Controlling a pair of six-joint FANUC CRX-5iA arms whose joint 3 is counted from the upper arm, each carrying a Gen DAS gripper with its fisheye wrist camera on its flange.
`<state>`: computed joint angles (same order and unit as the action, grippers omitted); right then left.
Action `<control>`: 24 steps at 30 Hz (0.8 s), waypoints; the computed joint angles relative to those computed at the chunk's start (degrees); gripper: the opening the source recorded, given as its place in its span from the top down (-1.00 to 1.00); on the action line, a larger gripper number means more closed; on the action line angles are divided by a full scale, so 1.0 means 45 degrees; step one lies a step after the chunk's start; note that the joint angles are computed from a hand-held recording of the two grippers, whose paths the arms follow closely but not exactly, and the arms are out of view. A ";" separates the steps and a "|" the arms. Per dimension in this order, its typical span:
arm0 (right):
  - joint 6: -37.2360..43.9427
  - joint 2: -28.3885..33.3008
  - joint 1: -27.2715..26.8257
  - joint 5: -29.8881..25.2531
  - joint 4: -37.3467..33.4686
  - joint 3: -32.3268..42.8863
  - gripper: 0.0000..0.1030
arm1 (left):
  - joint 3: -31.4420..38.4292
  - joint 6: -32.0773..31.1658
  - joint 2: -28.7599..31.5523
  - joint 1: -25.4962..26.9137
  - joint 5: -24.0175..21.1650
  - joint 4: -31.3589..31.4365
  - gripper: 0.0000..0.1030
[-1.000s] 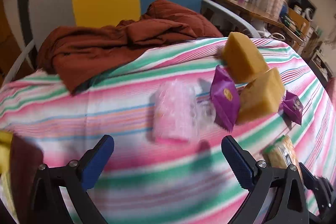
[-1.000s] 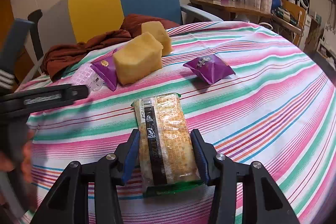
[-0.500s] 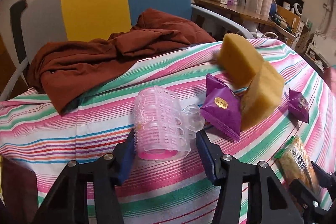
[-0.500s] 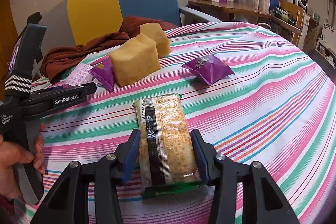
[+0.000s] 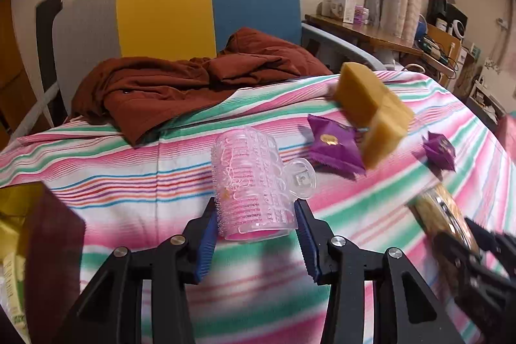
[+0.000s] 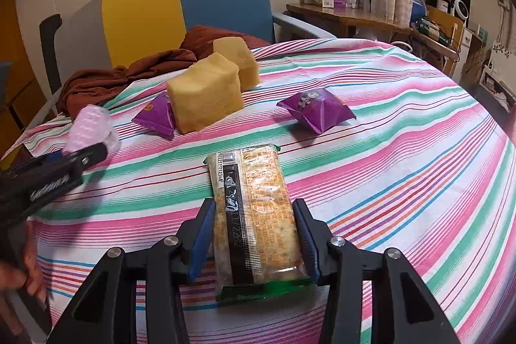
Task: Organize objects
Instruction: 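Carry the biscuit packet and pink hair roller into the gold tray and release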
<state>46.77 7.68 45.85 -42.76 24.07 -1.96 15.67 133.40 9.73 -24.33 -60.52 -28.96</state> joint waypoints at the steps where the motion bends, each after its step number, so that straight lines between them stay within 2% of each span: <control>1: -0.0155 -0.0026 0.0016 -0.0009 0.0151 -0.0065 0.06 | -0.0113 0.0075 -0.0124 -0.0120 -0.0024 -0.0119 0.11; 7: -0.0846 -0.0186 0.0020 0.0044 0.0578 -0.0317 0.06 | -0.0808 0.0467 -0.0825 -0.0414 -0.0068 -0.0235 0.11; 18: -0.2513 -0.0902 0.1009 -0.0018 0.2786 -0.1481 0.06 | -0.2314 0.1623 -0.2323 -0.0948 0.0039 -0.0553 0.11; 24: -0.2908 -0.1391 0.1440 -0.0159 0.2435 -0.1724 0.06 | -0.2738 0.1665 -0.2878 -0.1537 -0.0176 -0.0890 0.11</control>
